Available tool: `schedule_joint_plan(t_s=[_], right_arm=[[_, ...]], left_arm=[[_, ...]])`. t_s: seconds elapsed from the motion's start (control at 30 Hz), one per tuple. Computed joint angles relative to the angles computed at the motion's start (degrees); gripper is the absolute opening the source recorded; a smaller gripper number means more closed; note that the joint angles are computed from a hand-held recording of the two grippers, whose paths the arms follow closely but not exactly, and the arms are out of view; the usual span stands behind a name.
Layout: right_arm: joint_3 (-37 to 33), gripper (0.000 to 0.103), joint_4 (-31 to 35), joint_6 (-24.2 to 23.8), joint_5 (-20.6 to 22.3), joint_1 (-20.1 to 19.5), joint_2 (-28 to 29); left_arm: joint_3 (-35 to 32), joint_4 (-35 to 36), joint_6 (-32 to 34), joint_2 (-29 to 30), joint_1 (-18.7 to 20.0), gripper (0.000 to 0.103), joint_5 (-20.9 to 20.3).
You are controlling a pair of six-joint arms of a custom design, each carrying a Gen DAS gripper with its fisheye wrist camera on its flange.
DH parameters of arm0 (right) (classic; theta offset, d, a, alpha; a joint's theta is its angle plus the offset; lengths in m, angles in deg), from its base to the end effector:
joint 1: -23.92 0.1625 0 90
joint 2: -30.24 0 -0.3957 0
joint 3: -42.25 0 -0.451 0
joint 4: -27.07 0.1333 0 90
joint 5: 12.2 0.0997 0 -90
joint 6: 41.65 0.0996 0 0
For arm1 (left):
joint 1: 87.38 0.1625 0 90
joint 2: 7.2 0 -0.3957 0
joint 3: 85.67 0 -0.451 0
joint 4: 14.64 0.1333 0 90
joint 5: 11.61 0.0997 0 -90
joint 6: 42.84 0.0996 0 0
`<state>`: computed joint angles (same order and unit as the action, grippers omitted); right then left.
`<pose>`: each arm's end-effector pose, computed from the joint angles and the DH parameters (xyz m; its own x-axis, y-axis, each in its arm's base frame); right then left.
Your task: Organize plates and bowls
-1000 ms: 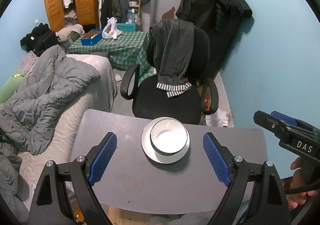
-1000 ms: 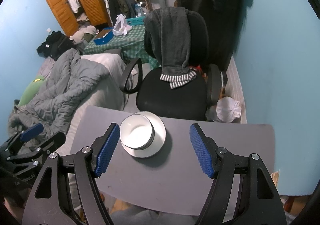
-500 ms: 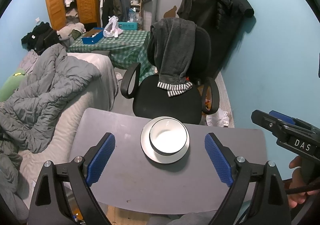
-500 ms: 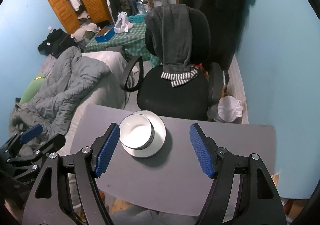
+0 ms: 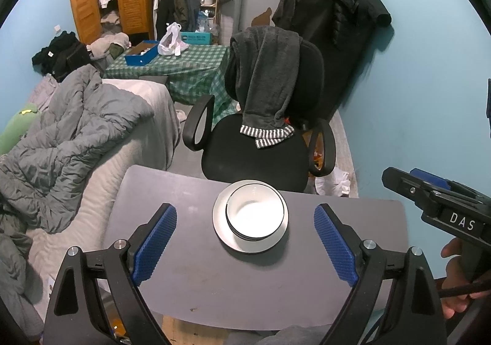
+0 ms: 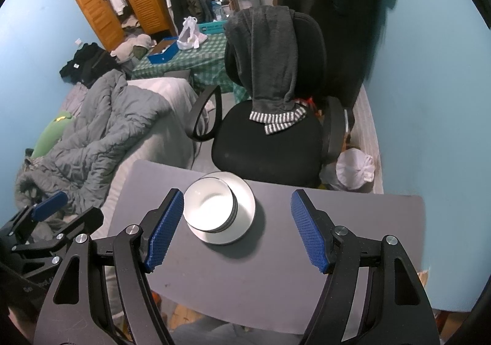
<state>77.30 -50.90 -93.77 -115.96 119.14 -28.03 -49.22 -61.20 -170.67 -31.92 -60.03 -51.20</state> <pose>0.1764 -0.7261 0.6013 -0.5260 -0.7971 0.2964 -0.8216 0.5664 0.0650 -0.6193 -0.5568 0.1182 -0.5657 -0.7327 -0.3784 -0.0986 0.5157 -0.8511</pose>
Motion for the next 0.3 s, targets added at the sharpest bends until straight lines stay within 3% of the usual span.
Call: schedule_joint_plan(t_s=[0.3], right_arm=[[1.9,0.072,-0.6,0.0,-0.1,0.0,-1.2]], left_arm=[[-0.1,-0.1,0.0,0.1,0.3,0.092,0.4]])
